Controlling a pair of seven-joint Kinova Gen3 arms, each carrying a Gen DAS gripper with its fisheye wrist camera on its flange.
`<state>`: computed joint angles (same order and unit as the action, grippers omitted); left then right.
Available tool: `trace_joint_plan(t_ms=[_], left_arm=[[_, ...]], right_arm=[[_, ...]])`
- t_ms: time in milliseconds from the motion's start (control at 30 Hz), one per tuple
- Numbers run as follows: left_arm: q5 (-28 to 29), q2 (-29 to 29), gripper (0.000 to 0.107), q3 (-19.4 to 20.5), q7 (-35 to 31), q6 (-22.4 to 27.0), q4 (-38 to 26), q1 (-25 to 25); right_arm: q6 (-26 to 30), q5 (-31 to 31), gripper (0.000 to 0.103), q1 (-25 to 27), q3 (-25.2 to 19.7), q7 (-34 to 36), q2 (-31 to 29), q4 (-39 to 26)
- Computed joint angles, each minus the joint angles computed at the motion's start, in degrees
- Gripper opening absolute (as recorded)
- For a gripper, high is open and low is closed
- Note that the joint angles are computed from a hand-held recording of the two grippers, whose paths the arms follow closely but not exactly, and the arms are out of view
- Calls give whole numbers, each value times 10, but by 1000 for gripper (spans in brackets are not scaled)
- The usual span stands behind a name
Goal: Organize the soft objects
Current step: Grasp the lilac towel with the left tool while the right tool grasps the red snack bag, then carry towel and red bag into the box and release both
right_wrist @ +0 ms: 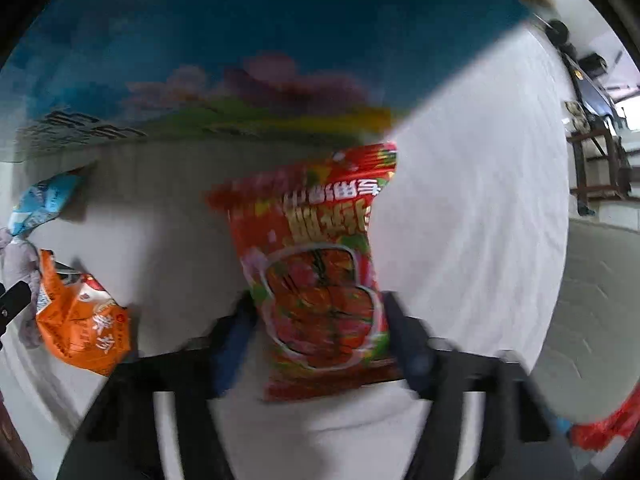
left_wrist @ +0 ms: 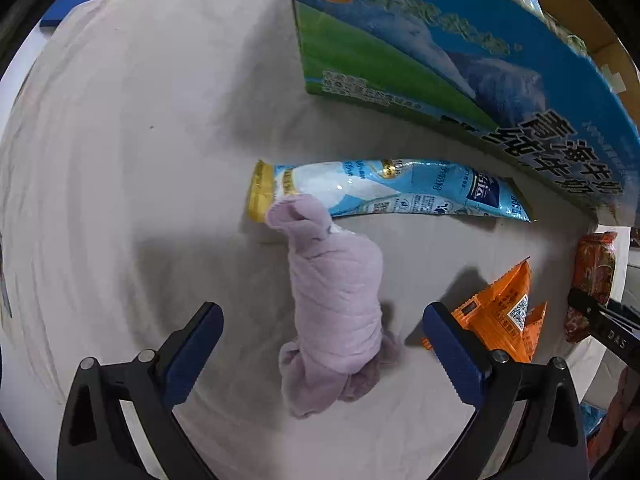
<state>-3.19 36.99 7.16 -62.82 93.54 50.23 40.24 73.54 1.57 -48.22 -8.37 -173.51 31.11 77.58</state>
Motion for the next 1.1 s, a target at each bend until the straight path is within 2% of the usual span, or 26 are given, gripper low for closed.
trace_joint_plan(t_ms=[200, 300, 367, 400, 467, 533, 700, 867, 1100], left_arm=[[12, -1, 101, 6, -2, -16, 17, -3], [15, 11, 79, 7, -13, -9, 11, -8], [16, 12, 56, 8, -19, -9, 20, -7], [13, 14, 55, 8, -14, -10, 21, 2], [7, 4, 45, 7, -16, -23, 39, 10], [4, -11, 40, 8, -14, -29, 62, 15], [16, -63, 37, 20, 6, -62, 151, 16], [11, -86, 38, 33, 19, -81, 200, 27], [-4, -76, 38, 37, 30, -68, 185, 40]], right_arm=[[-62, -50, 55, 13, -15, -22, -22, 47], [-67, -48, 57, 11, -13, -27, -19, 51], [-78, -43, 59, 9, -10, -35, -19, 60], [-80, -41, 59, 8, -10, -36, -18, 62], [-65, -36, 54, 4, -10, -36, -8, 48], [-50, -36, 53, -4, -13, -33, 7, 23], [-60, -64, 52, -14, -28, -18, 16, 15], [-64, -58, 53, -40, -22, -27, 24, 8], [-62, -56, 63, -31, -17, -27, 30, 7]])
